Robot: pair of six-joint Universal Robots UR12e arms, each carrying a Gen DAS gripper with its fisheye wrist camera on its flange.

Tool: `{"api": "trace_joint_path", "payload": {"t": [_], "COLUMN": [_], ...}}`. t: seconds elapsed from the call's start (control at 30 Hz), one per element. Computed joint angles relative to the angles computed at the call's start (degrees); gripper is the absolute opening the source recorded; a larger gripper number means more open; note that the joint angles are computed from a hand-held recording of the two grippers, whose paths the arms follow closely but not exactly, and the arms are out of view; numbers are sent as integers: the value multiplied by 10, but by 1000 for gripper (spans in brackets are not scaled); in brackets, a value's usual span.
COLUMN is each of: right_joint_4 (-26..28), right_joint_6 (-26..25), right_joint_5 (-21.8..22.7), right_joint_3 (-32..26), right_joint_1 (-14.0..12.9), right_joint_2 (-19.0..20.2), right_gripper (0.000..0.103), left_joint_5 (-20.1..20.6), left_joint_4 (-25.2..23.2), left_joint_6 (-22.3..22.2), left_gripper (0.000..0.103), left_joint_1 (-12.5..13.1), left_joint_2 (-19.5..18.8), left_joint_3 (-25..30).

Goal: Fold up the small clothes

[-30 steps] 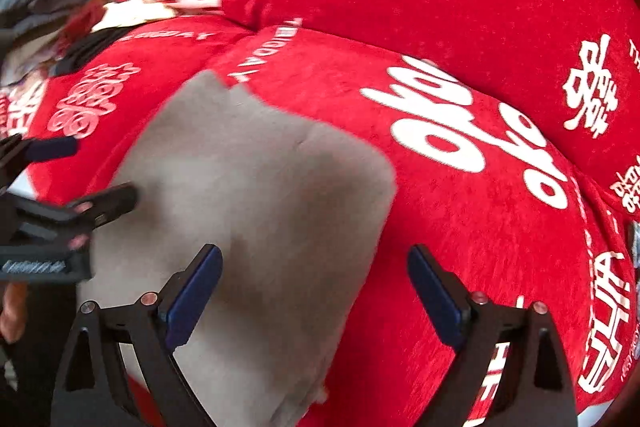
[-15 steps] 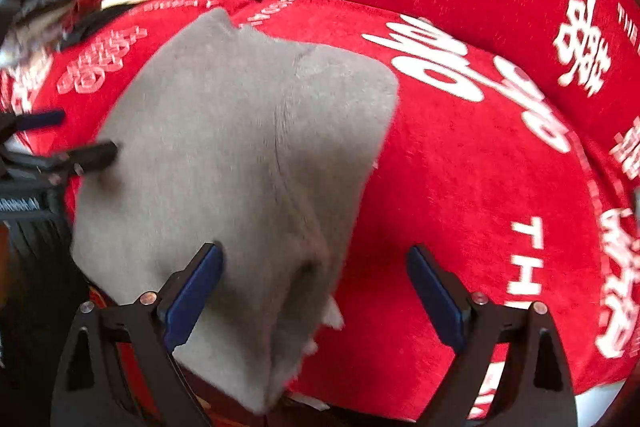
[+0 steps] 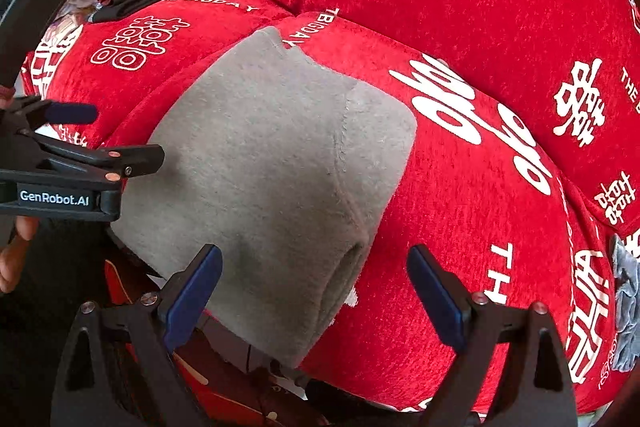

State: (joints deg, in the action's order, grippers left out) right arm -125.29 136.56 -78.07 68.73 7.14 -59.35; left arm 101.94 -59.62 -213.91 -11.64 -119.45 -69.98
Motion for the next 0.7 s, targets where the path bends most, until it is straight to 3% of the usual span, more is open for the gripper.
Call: {"api": "trace_joint_path", "payload": {"t": [0.07, 0.17, 0.27, 0.7], "right_joint_4": [0, 1, -1, 8], "right_joint_6": [-2, 0, -1, 4], "right_joint_5": [-2, -9, -16, -30], "right_joint_3": [-2, -2, -2, -8], "right_joint_1": [1, 3, 5, 12], "right_joint_2": [1, 2, 3, 6], "right_gripper": [95, 95, 95, 95], "left_joint_5": [14, 4, 21, 2], "left_joint_4": [-6, 5, 5, 10], "left_joint_6": [-22, -15, -11, -2], "left_gripper": [103, 103, 103, 103], "left_joint_1": [-2, 0, -3, 2], "left_joint_2": [0, 2, 0, -2], "left_joint_3": [-1, -8, -6, -7]}}
